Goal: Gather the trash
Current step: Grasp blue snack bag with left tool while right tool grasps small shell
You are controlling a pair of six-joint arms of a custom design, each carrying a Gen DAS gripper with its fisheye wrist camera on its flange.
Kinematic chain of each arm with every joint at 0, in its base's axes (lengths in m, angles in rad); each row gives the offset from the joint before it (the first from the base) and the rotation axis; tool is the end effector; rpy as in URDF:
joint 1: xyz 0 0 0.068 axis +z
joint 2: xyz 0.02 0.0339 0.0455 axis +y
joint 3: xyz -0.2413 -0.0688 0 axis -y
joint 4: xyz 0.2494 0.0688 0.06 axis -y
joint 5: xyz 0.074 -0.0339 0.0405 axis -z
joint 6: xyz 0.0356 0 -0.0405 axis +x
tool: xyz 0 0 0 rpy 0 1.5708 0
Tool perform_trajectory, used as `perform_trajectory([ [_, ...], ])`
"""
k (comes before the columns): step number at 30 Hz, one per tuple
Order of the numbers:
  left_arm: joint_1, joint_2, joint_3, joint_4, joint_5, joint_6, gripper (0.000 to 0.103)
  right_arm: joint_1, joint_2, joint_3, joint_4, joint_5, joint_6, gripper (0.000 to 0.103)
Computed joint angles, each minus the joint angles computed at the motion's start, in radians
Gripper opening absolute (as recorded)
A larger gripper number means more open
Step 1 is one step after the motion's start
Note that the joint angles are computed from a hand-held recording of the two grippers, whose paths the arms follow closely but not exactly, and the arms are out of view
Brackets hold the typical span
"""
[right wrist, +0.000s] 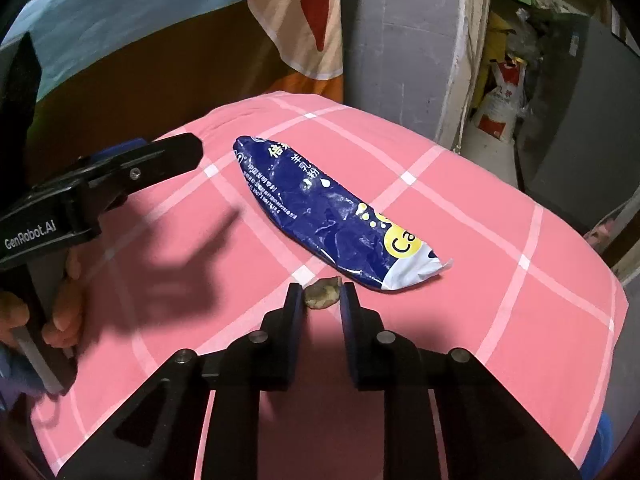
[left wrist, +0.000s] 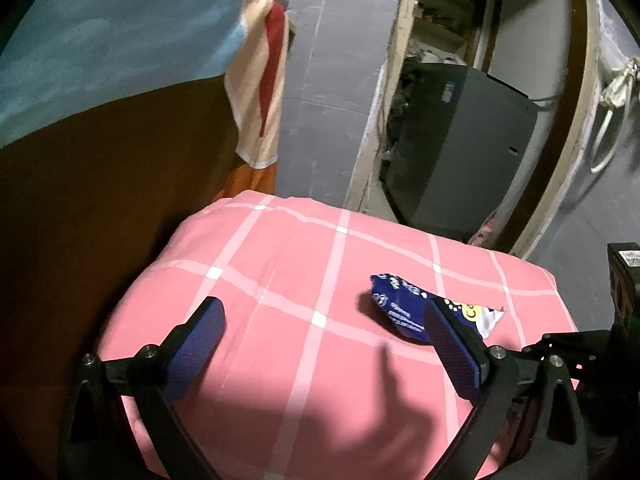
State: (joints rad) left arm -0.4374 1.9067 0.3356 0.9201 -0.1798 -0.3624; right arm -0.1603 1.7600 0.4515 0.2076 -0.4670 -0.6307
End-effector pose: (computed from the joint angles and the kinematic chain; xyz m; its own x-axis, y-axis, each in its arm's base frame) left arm 0.2257 -0.0985 0.0258 -0.6153 -0.0973 -0.7822 0.0746 0.9807 -0.1807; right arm 0.2354 -0.0218 0.0309 -0.6762 -0.4241 -0.6024 -0.5665 0.8221 0.0572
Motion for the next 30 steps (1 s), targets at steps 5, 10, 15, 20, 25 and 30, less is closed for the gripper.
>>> perform_trajectory([
  [5,-0.023,0.011,0.042,-0.039,0.006,0.017,0.092,-0.056,0.001,-0.004,0.004,-0.004,-0.031,0.015],
  [10,-0.019,0.047,0.126,-0.129,0.064,0.023,0.072,-0.136,0.021,0.020,-0.017,-0.021,-0.071,0.015],
  [15,0.003,0.080,0.214,-0.248,0.142,0.026,0.050,-0.205,0.033,0.039,-0.052,-0.050,-0.110,0.015],
  [20,0.016,0.092,0.223,-0.270,0.161,-0.004,0.020,-0.228,0.038,0.026,-0.026,-0.062,-0.134,0.016],
  [25,-0.024,0.059,0.154,-0.194,0.100,-0.024,0.013,-0.248,0.041,0.006,0.009,-0.074,-0.149,0.015],
  [30,-0.105,0.018,0.064,-0.100,-0.004,-0.050,0.010,-0.274,0.036,-0.043,0.077,-0.089,-0.172,0.015],
])
